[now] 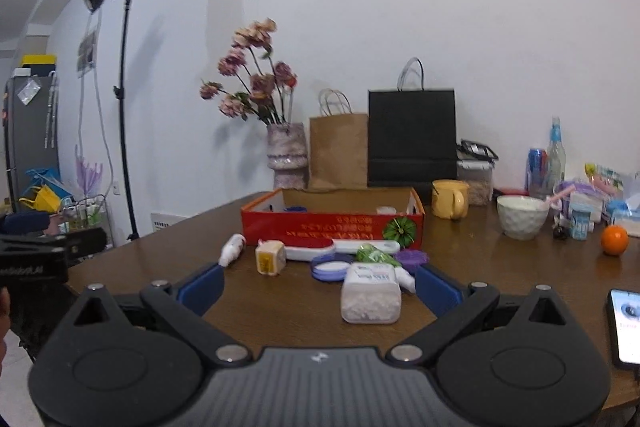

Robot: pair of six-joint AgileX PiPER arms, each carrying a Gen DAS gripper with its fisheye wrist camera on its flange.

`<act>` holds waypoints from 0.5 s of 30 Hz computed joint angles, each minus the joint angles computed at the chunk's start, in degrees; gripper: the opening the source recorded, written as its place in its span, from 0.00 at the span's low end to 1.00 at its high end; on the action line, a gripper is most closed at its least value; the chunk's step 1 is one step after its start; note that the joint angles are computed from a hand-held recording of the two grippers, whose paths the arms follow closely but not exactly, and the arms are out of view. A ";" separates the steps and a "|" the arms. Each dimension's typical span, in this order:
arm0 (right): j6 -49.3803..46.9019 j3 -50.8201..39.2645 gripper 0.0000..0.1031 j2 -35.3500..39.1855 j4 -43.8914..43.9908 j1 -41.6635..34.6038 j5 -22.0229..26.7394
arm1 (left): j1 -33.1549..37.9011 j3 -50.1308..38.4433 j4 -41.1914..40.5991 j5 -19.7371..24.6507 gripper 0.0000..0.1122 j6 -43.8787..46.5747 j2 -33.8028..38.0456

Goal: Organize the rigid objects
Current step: 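Grasp the white ridged cap with the left tool while the right tool grasps the purple cap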

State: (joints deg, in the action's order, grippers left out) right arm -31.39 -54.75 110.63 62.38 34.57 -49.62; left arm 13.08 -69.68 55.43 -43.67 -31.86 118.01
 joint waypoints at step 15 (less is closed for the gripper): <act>-16.35 -18.04 0.48 10.79 4.60 -20.72 17.56 | -15.04 -23.47 11.77 15.21 0.92 -19.66 11.79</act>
